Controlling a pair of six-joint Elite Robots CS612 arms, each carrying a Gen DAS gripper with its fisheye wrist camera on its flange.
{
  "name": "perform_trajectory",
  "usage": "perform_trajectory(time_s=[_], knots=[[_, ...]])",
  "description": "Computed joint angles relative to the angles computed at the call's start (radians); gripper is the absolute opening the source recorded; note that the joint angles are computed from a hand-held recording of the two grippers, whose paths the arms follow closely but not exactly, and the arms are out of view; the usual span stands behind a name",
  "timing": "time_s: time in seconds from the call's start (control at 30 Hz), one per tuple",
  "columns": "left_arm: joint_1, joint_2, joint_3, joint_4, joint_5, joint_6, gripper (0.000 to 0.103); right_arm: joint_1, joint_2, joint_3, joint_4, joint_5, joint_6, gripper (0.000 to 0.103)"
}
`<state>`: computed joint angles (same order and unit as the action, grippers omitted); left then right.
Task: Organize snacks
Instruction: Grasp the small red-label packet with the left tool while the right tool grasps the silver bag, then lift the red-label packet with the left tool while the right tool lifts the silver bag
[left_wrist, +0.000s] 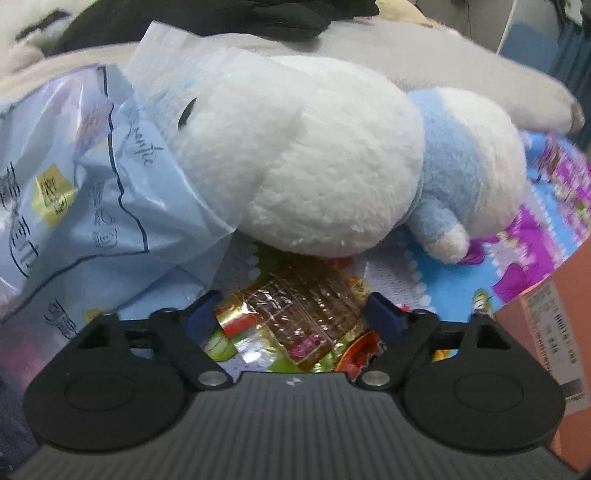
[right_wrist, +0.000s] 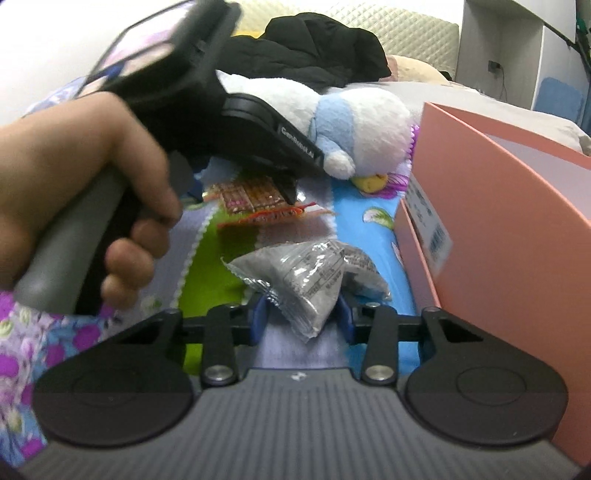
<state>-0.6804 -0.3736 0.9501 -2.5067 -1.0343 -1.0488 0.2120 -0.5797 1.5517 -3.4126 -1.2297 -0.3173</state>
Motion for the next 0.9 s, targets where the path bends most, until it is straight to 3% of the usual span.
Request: perform_trajectory(time_s=[0.27, 0.47, 0.5, 0.53, 0.73, 0.9], knots=[[-0.015, -0.003, 0.001, 0.013, 0.023, 0.019, 0.066, -0.012, -0.026, 0.056, -0.019, -0.014, -0.042, 0.042], [-0.029, -0.058, 0.108, -0.057, -0.002, -0.025, 0.048, -0.022, -0.049, 0.103, -0.026, -0.003, -0.077, 0.042], [-0.032, -0.065, 0.123, -0.069, -0.005, -0.035, 0.042, -0.024, -0.054, 0.114, -0.028, -0.001, -0.083, 0.042], [-0.035, -0.074, 0.141, -0.081, -0.003, -0.043, 0.03, -0.027, -0.06, 0.128, -0.034, 0.002, -0.096, 0.042], [-0.061, -0.11, 0.228, -0.179, -0.006, -0.083, 0.01, -0.04, -0.087, 0.182, -0.038, 0.021, -0.119, 0.042], [-0.092, -0.142, 0.292, -0.245, 0.013, -0.125, 0.008, -0.051, -0.107, 0.216, -0.044, 0.041, -0.133, 0.042]])
